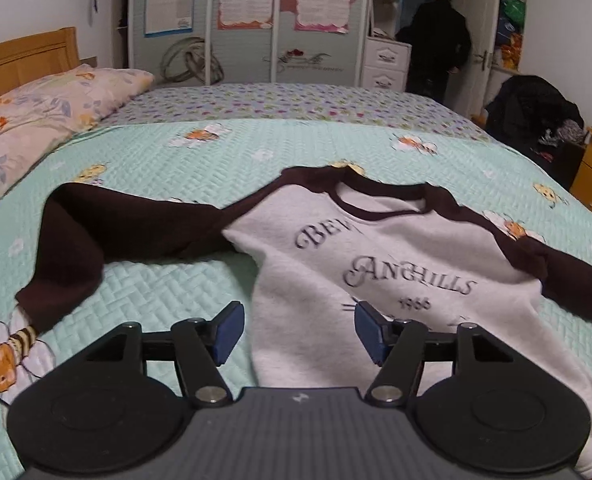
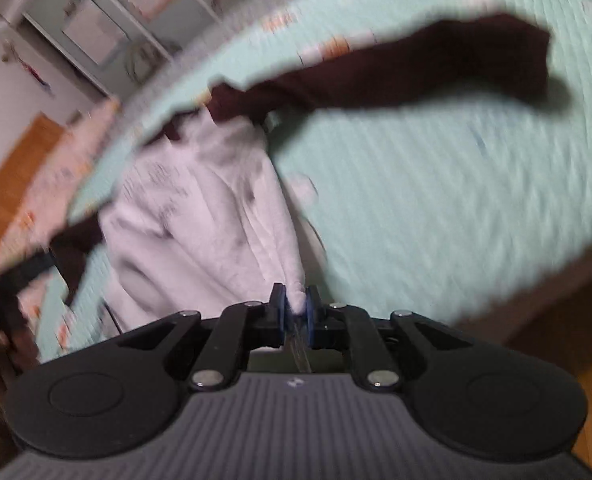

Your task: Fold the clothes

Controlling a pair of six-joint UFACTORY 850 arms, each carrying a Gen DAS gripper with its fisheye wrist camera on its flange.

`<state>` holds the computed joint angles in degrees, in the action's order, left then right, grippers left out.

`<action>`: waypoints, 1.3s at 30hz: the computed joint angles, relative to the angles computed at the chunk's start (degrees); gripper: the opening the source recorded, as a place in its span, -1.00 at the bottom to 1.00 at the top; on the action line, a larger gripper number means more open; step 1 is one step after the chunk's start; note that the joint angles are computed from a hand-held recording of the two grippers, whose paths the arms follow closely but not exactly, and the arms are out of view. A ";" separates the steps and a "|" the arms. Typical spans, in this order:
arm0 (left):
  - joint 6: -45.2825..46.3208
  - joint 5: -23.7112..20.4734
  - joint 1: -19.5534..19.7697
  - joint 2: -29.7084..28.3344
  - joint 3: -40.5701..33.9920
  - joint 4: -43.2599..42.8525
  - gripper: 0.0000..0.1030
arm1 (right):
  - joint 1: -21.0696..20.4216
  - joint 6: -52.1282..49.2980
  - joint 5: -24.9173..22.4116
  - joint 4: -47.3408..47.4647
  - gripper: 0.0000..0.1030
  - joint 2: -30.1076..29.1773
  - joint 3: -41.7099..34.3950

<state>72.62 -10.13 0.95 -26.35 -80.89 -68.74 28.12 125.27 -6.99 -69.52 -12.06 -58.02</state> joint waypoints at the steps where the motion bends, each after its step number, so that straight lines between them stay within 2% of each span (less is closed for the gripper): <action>1: 0.94 -0.54 -0.18 0.06 0.17 -0.26 0.24 | 0.28 -3.41 -1.61 3.30 -0.65 -0.39 -0.06; 2: 2.84 -0.91 -0.32 0.23 0.46 -1.38 0.24 | 0.83 -5.31 -4.89 4.30 -0.58 -0.57 -0.48; 3: 5.14 -0.97 -0.49 0.47 0.90 -2.91 0.24 | 2.01 -5.28 -10.54 3.43 -0.50 -0.97 -1.24; 5: 9.50 -0.58 -0.81 0.66 1.38 -5.81 0.27 | 3.53 -5.47 -22.53 0.25 -0.47 -1.62 -2.84; 7: 10.07 -0.88 -0.98 0.46 1.33 -5.81 0.29 | 4.11 -4.96 -30.16 -4.85 -0.43 -1.95 -3.52; 9: 7.97 -1.67 -1.04 -0.03 0.88 -3.78 0.29 | 3.60 -7.85 -33.26 -12.08 -0.32 -3.13 -4.48; 11: 6.94 -1.92 -1.22 -0.25 0.66 -2.26 0.29 | 3.29 -15.28 -37.47 -18.88 -0.02 -6.43 -6.97; 12: 6.71 -1.85 -1.35 -0.26 0.63 -1.60 0.29 | 3.13 -18.77 -40.20 -21.57 0.24 -8.36 -8.29; 13: 6.55 -1.74 -1.46 -0.26 0.63 -1.05 0.29 | 2.92 -22.21 -44.03 -24.29 0.41 -10.54 -9.64; 15: 6.28 -1.22 -1.47 -0.07 0.86 -0.45 0.32 | 1.98 -28.03 -49.46 -27.51 0.46 -14.02 -11.77; 17: 3.13 -1.20 -1.37 -0.46 0.34 2.03 0.33 | 0.58 -32.72 -48.81 -30.08 0.51 -14.96 -11.84; 18: 1.35 -1.23 -1.34 -0.76 -0.03 3.42 0.33 | -0.38 -35.52 -46.64 -30.37 0.57 -15.11 -11.87; 20: -2.13 -1.04 -1.63 -1.20 -0.50 6.78 0.33 | -2.61 -42.56 -41.78 -27.70 0.48 -15.57 -12.67; 21: -3.44 -0.98 -1.80 -1.33 -0.61 8.23 0.33 | -3.74 -46.81 -39.28 -24.87 -0.05 -15.93 -13.49; 22: -4.76 -0.92 -1.97 -1.46 -0.72 9.70 0.33 | -5.09 -51.14 -35.96 -19.87 -0.86 -16.13 -14.62; 23: -5.69 -0.90 -2.12 -1.57 -0.81 10.78 0.33 | -6.41 -53.50 -32.85 -15.36 -0.83 -16.04 -15.50; 25: -3.75 -1.09 -2.19 -1.58 -0.80 9.06 0.33 | -7.10 -53.03 -30.40 -13.53 -0.83 -14.63 -15.61; 30: -1.96 -2.16 -1.99 -2.57 -2.08 5.59 0.36 | -9.55 -34.76 -21.01 -18.33 -0.83 -8.29 -14.82; 33: -1.54 -3.31 -1.80 -3.29 -3.18 3.92 0.36 | -12.46 -23.29 -23.39 -19.15 -0.84 -7.34 -17.90; 35: 2.35 -3.87 -1.75 -3.57 -3.57 -0.57 0.36 | -15.98 -22.59 -25.70 -14.06 -0.83 -9.60 -22.35; 37: 5.75 -4.81 -1.64 -3.81 -3.99 -4.65 0.36 | -19.42 -31.02 -28.55 -3.44 -0.79 -13.93 -29.47; 39: 9.36 -6.61 -1.35 -4.13 -4.46 -8.65 0.36 | -21.01 -42.51 -34.70 6.89 -0.69 -20.39 -37.55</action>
<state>81.98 -16.73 -0.40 -30.47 -85.35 -77.39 7.11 82.76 -41.69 -62.62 -32.46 -95.56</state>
